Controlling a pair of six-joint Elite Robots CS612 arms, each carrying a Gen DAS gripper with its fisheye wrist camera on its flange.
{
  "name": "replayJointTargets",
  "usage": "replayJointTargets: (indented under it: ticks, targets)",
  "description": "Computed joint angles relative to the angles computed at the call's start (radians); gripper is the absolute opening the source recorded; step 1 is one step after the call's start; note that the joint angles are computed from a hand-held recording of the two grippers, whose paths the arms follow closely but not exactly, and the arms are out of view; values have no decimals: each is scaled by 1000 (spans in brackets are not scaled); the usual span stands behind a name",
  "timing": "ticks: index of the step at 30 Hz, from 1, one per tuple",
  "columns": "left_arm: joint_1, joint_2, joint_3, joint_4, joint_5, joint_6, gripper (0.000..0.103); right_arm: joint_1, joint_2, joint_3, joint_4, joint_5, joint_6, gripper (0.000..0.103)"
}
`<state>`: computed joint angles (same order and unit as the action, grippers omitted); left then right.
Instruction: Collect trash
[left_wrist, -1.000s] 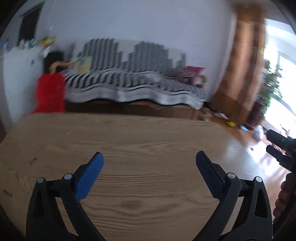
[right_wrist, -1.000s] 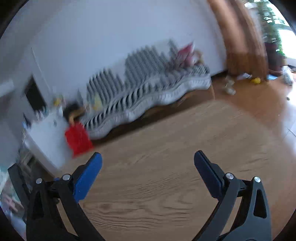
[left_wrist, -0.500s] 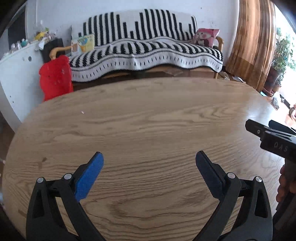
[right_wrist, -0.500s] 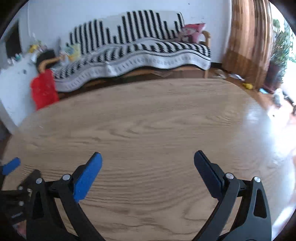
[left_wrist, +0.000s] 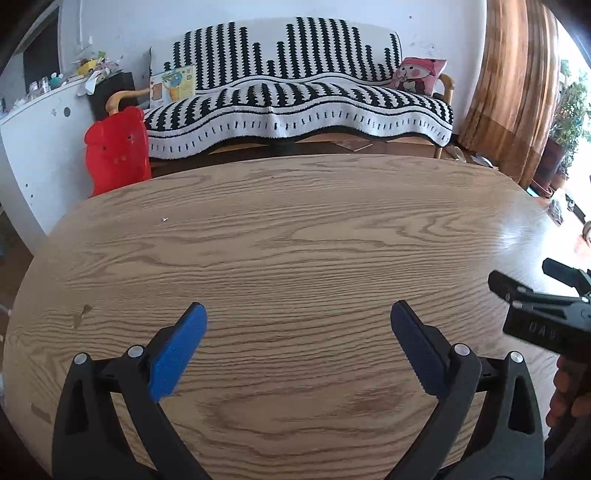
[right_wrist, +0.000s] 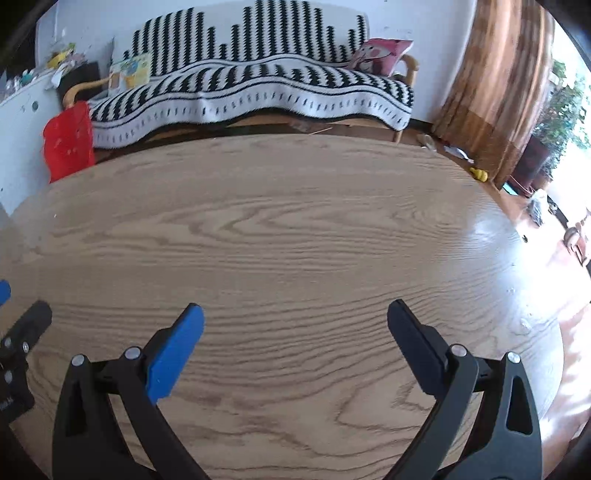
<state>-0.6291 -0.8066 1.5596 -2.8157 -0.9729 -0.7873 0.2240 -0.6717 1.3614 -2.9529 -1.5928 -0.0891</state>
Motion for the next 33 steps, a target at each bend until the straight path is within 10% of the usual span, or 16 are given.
replayJointTargets:
  ticks: [33]
  targets:
    - [-5, 2, 5, 3, -14, 9, 97, 9, -2, 6, 2, -8, -56, 96]
